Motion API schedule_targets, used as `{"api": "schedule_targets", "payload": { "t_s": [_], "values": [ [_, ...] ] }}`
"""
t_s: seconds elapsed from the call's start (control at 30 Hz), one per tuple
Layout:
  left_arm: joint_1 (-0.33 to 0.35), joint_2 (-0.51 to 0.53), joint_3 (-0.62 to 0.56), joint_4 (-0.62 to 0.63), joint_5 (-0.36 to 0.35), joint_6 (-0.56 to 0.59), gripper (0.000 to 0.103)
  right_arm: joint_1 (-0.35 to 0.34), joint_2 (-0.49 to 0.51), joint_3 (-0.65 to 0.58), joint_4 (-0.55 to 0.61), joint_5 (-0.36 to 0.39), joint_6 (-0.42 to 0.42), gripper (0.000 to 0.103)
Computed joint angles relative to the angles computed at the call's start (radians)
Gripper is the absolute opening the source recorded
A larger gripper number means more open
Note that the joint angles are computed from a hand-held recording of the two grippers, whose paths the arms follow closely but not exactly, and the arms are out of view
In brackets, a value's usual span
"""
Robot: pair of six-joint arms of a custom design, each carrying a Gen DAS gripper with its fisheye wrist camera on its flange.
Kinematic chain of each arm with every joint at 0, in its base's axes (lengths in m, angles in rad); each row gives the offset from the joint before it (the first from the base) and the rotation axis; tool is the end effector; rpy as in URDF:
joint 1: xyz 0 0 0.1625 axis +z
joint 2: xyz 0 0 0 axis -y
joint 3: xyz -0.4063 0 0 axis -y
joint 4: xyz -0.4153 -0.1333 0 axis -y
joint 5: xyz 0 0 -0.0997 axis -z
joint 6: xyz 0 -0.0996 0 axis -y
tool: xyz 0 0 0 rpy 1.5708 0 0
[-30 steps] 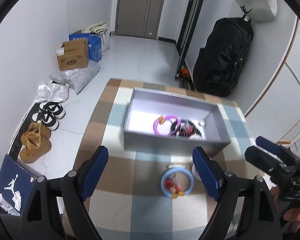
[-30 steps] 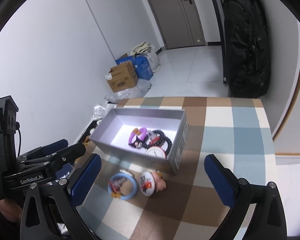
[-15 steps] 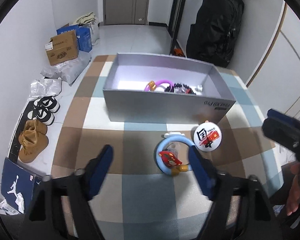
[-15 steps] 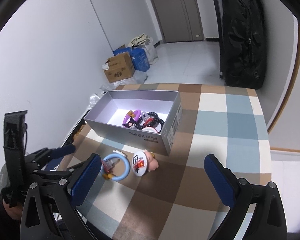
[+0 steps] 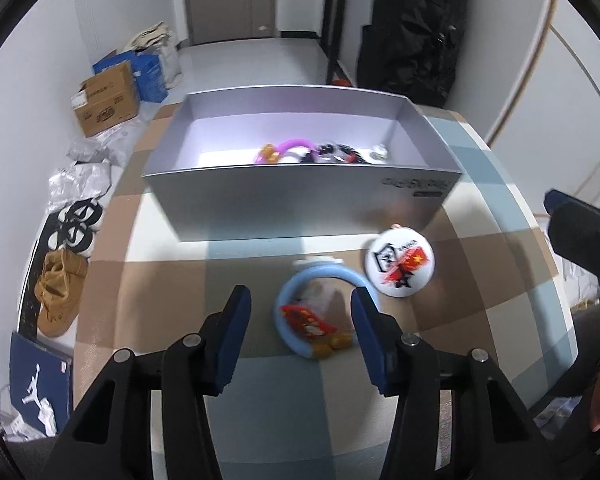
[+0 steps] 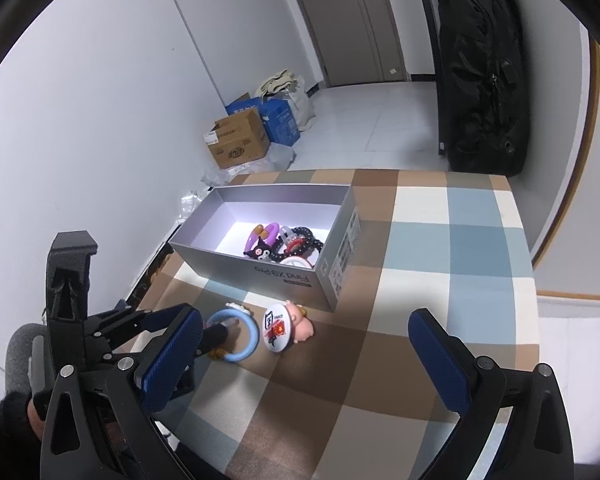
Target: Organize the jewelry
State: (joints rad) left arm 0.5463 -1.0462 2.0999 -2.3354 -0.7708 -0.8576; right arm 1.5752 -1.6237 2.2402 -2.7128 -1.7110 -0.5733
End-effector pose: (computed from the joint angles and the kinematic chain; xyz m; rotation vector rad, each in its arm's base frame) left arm -0.3077 -0.4267 0.0582 0.3442 2.3586 -0.6090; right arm 0.1214 -0.4526 0.2928 0.7434 -2.6864 0.6645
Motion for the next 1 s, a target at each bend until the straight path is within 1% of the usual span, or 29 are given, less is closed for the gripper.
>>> {"api": "schedule_targets", "payload": {
  "t_s": [0.07,0.17,0.27,0.4,0.57,0.7,0.8,1.0],
  "values": [
    [0.002,0.016,-0.019,0.041,-0.003,0.003,0.022,-0.001,-0.001,-0.001,0.002,-0.002,0.005,0.103],
    [-0.002,0.009,-0.014,0.044,-0.002,0.001,0.021,-0.005,-0.004,-0.002,0.008,0.001,0.007,0.103],
    [-0.006,-0.004,-0.003,0.028,-0.004,0.010,0.016,-0.007,-0.004,-0.004,0.008,0.002,0.010,0.103],
    [0.002,-0.018,0.011,-0.033,-0.032,0.023,0.015,-0.011,-0.003,-0.007,0.014,0.003,0.017,0.103],
    [0.014,-0.053,0.042,-0.165,-0.096,0.045,0.015,-0.011,-0.003,-0.008,0.020,0.000,0.018,0.103],
    [0.020,-0.064,0.047,-0.217,-0.109,0.042,0.015,-0.013,0.002,-0.008,0.023,-0.006,0.020,0.103],
    [0.022,-0.072,0.054,-0.255,-0.117,0.028,0.015,-0.023,0.005,-0.016,0.049,0.004,0.032,0.103],
    [0.017,-0.090,0.069,-0.307,-0.116,0.017,0.015,-0.029,0.010,-0.023,0.080,0.010,0.053,0.103]
  ]
}}
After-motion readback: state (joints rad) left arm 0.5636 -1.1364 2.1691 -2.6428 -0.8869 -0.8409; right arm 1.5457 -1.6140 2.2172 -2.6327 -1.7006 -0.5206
